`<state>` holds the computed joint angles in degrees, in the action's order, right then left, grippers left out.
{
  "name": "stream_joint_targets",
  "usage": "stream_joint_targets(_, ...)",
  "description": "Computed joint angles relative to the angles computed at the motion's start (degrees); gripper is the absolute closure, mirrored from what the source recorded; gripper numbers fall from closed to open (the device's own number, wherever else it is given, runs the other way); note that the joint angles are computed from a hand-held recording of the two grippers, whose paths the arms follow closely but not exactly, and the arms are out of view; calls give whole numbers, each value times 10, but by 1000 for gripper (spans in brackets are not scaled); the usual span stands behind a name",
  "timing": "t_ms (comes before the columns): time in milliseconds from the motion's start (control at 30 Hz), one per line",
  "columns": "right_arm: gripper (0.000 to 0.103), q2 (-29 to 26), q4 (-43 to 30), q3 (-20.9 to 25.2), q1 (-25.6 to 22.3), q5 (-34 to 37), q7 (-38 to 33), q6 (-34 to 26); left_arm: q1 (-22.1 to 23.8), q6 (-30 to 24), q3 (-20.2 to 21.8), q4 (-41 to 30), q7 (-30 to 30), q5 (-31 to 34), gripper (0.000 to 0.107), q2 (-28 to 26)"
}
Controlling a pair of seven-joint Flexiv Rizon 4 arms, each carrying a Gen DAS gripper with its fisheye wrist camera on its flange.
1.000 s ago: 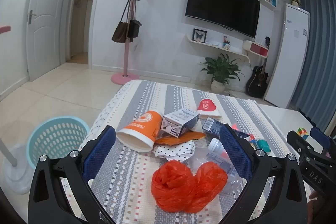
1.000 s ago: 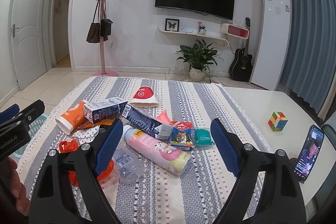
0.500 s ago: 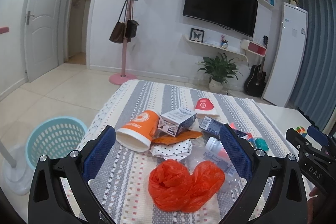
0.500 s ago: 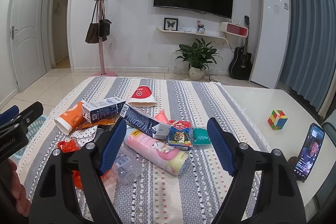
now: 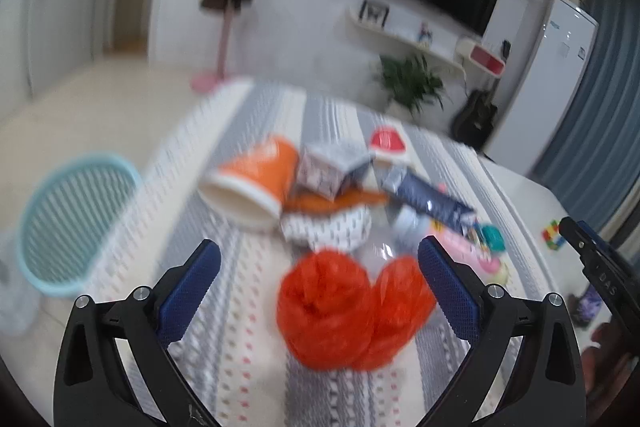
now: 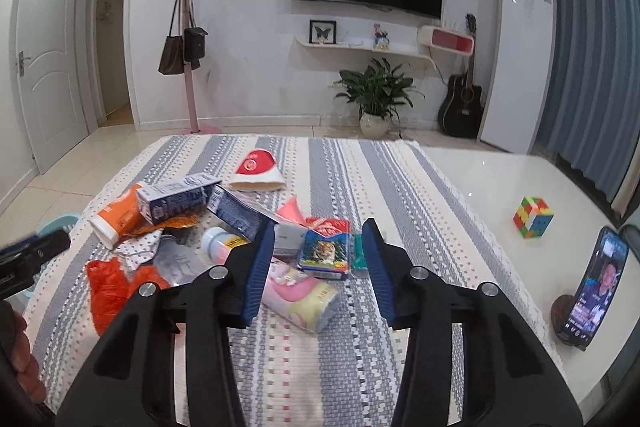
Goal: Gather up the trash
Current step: 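Grasp the red-orange bag with the left tool while the right tool grasps the clear bottle, then lift the bag and bottle and carry both toward the blue basket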
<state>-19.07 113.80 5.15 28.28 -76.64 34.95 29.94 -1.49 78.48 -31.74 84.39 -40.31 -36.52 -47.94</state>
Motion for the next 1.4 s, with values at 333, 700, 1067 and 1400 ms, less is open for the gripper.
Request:
stream_joint_targets(333,61,-12,17,-12,-40,-40,14,130,-107,-171,168,-110,-127,82,14,-46)
stream_joint_targets(700,60,-60,-33,-30,-39,-56,-36,226,-106,-185,174,-124,-153,127,54,-54)
stream_joint_targets(1067,47,-119,-87,-62,-55,-38,-108,364,-45,-113,101,-61,-71,65,56,-19)
stream_joint_targets(1400,44,-151,-100,-93,-41,42,-149,444,-30,-70,83,-61,-56,17,56,-20)
